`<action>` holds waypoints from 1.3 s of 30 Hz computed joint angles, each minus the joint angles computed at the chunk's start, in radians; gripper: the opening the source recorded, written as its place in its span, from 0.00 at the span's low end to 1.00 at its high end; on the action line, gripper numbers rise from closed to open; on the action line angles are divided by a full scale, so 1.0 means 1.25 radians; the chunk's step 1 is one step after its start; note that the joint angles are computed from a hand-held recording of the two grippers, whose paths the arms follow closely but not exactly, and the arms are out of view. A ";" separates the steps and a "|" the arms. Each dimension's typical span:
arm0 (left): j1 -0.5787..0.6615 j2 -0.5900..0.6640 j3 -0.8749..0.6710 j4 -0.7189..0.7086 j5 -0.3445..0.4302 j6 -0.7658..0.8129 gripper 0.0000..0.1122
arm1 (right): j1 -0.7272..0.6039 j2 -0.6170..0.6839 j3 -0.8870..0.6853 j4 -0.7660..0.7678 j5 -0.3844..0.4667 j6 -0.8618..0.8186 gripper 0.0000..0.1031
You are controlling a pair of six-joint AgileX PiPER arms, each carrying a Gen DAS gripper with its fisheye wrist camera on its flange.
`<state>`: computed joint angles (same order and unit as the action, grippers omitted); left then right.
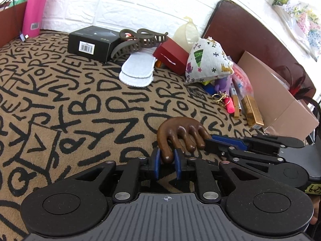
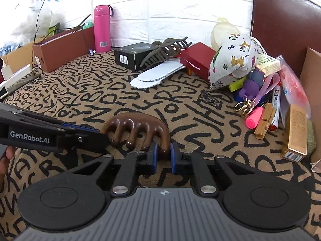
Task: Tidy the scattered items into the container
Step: 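Grasp the brown wooden comb with the left gripper while the right grips its other end, then carry the comb over the cardboard box with both grippers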
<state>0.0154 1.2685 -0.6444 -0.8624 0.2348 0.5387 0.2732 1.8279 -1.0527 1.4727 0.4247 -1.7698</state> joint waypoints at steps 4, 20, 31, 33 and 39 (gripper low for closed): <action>-0.033 -0.018 -0.011 0.170 0.005 -0.185 0.09 | -0.018 -0.027 0.022 0.002 0.016 0.033 0.14; -0.309 0.014 -0.230 0.824 0.002 -0.862 0.09 | -0.246 -0.208 0.108 0.163 0.119 -0.133 0.14; -0.444 0.302 -0.623 0.747 0.060 -0.736 0.09 | -0.481 -0.156 -0.015 0.155 0.194 -0.122 0.14; -0.462 0.375 -0.720 0.713 0.081 -0.699 0.09 | -0.523 -0.121 -0.054 0.143 0.208 -0.104 0.14; -0.494 0.637 -1.088 0.611 0.206 -0.611 0.09 | -0.605 0.010 -0.210 0.076 0.197 -0.025 0.14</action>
<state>-0.6020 2.0642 -2.0048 -0.0991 0.4921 -0.2250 -0.4835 1.8409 -1.3157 1.5683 0.6705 -1.8016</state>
